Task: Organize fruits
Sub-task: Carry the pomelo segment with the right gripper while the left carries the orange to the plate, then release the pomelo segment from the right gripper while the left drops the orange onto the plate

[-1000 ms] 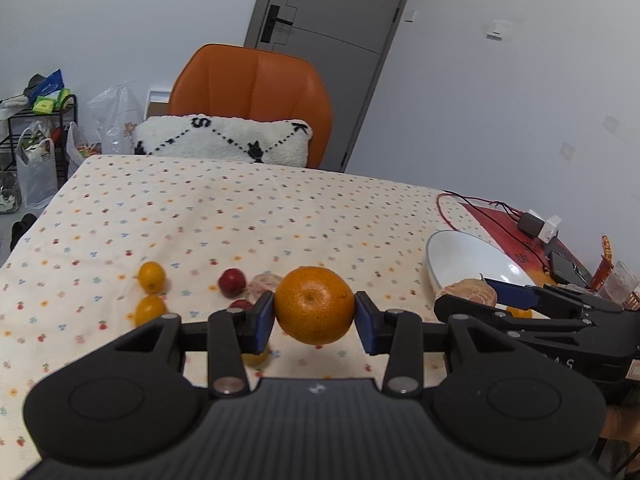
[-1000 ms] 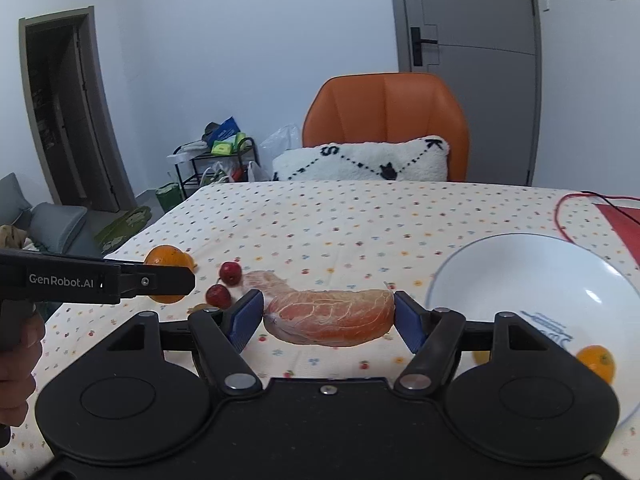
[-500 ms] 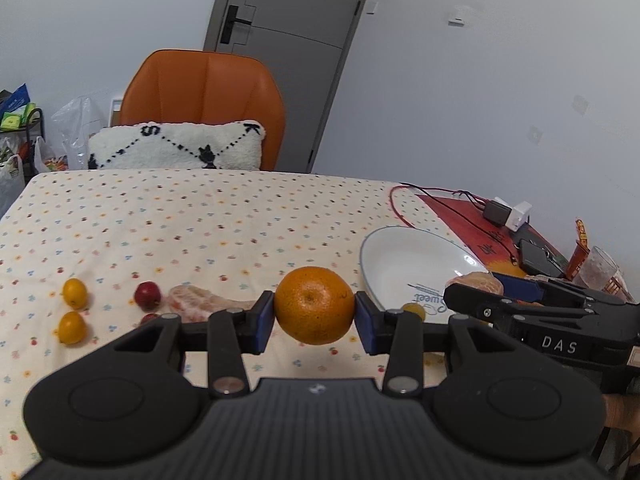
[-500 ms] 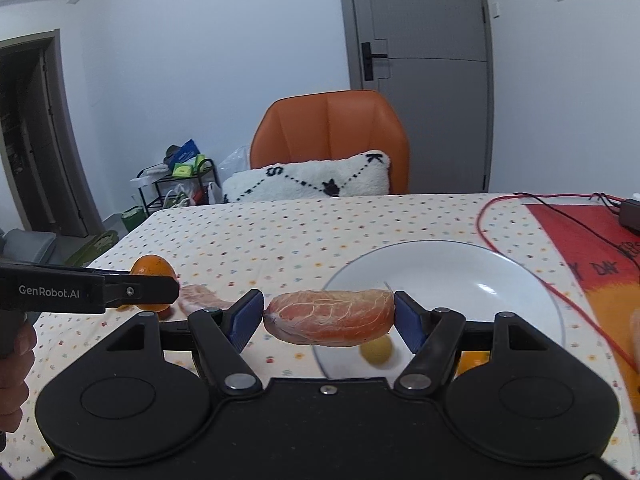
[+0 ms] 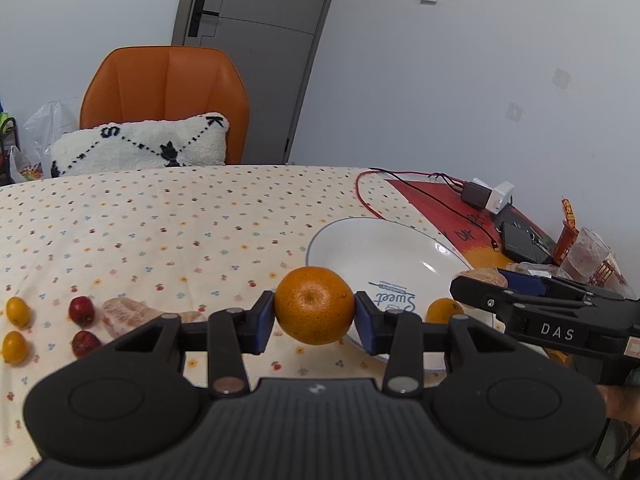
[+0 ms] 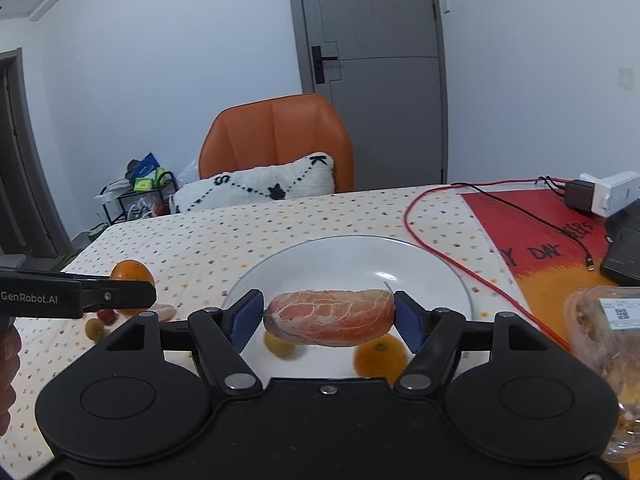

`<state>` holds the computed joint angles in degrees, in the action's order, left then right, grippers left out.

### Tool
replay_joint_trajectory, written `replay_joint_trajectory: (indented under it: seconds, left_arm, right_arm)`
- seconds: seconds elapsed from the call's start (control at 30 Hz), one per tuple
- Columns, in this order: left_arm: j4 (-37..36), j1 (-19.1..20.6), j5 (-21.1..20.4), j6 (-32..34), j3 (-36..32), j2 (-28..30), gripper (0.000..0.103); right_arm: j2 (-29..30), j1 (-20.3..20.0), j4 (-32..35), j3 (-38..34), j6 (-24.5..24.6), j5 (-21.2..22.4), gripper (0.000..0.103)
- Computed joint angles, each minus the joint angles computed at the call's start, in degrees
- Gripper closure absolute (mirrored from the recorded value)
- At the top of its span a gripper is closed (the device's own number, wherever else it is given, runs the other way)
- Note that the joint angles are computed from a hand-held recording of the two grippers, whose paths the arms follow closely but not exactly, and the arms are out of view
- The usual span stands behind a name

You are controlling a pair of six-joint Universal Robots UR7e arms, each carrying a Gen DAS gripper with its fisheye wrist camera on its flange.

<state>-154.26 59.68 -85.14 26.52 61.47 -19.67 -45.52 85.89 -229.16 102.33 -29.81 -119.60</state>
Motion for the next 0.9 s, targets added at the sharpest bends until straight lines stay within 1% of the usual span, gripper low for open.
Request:
replay_joint_trajectory:
  seconds: [0.33, 0.57, 0.67, 0.73, 0.83, 0.9]
  left_arm:
    - [3.1, -1.2, 1.2, -0.1, -4.9, 3.8, 0.062]
    - [6.1, -1.6, 1.9, -0.3, -9.2, 7.0, 0.062]
    - [6.9, -1.6, 2.0, -0.3, -10.5, 7.9, 0.062]
    - [7.6, -1.7, 2.2, -0.6, -11.5, 8.5, 0.062]
    - [8.2, -1.7, 2.2, -0.5, -12.3, 9.0, 0.062]
    - [6.6, -1.9, 2.4, 0.4, -11.4, 8.9, 0.061]
  right_arm:
    - [-1.7, -2.8, 0.4, 1.1, 2.5, 1.4, 0.035]
    - [-2.4, -4.6, 1.8, 0.8, 4.9, 3.5, 0.035]
    - [-2.7, -5.2, 3.4, 0.5, 6.1, 3.7, 0.033]
    - [-2.7, -5.5, 3.2, 0.6, 6.3, 4.1, 0.032]
    - [-3.0, -5.7, 2.9, 1.1, 6.1, 4.8, 0.031]
    - [-3.2, -5.8, 3.1, 1.2, 6.2, 4.9, 0.031]
